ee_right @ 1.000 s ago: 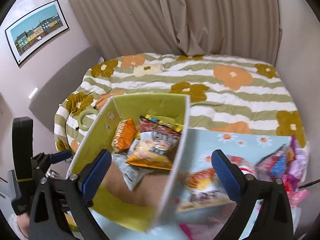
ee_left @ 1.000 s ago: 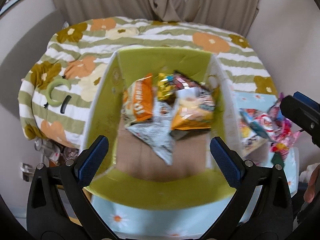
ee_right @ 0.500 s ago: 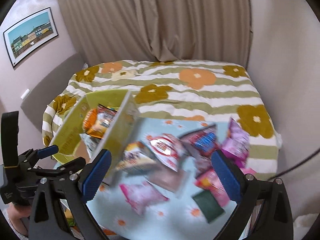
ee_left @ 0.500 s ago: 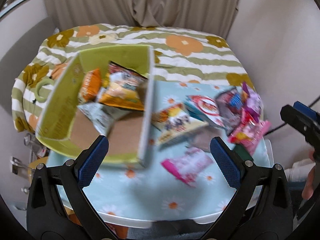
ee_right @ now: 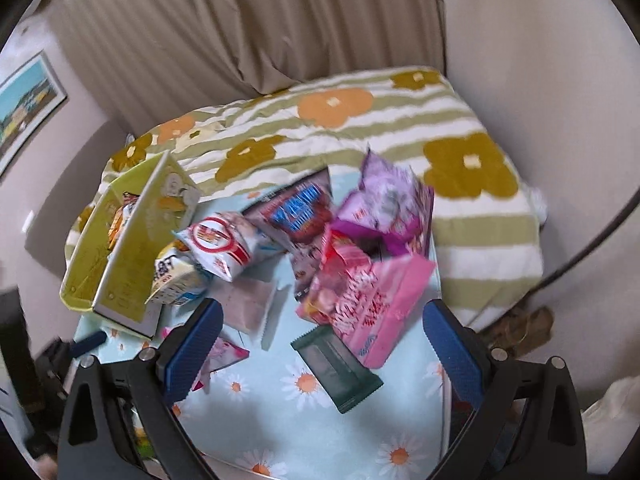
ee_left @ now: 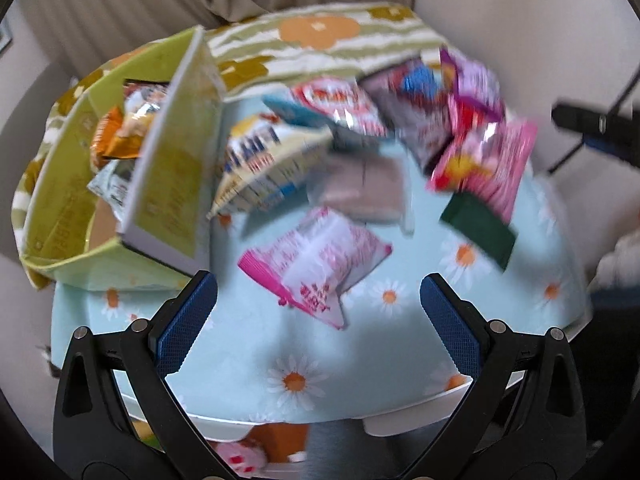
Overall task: Organize snacks
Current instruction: 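Move both tools back to the snack pile and grasp the pink-white bag with the left gripper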
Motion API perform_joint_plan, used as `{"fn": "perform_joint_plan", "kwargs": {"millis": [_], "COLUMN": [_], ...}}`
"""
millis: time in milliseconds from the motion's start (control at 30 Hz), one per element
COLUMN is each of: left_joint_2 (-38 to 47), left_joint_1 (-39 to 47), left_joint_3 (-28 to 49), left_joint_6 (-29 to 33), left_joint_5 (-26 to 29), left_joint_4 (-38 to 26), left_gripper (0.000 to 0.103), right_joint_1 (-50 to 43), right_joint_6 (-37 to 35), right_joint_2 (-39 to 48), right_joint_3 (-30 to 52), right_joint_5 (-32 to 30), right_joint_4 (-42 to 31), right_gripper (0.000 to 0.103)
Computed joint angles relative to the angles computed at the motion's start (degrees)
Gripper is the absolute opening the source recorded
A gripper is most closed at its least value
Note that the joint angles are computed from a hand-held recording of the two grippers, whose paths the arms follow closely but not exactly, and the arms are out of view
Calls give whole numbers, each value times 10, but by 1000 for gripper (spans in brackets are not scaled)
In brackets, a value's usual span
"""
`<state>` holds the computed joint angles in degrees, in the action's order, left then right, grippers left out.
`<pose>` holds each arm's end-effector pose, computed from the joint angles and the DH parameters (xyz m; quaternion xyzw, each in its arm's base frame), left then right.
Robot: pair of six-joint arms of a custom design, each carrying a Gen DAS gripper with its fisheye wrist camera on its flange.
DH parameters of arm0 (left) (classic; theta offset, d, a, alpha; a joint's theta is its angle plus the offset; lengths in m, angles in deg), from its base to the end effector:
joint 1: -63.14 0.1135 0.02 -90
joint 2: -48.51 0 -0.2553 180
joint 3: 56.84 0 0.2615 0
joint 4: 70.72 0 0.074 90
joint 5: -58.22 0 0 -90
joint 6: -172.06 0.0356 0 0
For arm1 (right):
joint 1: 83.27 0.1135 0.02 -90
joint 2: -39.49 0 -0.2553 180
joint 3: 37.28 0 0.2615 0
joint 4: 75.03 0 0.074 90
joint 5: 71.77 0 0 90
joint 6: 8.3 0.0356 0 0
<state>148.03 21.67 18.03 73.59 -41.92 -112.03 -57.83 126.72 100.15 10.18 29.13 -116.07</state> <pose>0.2621 -0.2233 0.1566 0.2591 0.9394 -0.0092 0.2245 0.1954 0.0855 0.1879 0.1898 0.9286 0.1025 0.3018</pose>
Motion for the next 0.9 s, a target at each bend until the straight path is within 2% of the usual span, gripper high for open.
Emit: {"fn": "perform_joint_plan", "kwargs": {"millis": [133,300,467,733,900], "left_joint_2": [50,118,177,228,258], "left_joint_1": [-8,-8,6,37,45], "left_joint_3": [7,53,110,157,189], "left_joint_6": [39,96,143,152,161], "left_joint_5": [-24,-55,-34,20,48], "left_joint_4": [28,47,32,9,-6], "left_gripper": [101,101,101,100,81], "right_joint_1": [-19,-35,-44,-66,-69], "right_joint_6": [6,21,52,82,96], "right_joint_2": [27,75,117,213,267], "right_joint_3": [-38,-64,-64,-31,-6], "right_joint_5": [-23,-44,-41,-50,-42], "right_joint_4": [57,121,155,201,220], "right_gripper": [100,100,100,100,100]}}
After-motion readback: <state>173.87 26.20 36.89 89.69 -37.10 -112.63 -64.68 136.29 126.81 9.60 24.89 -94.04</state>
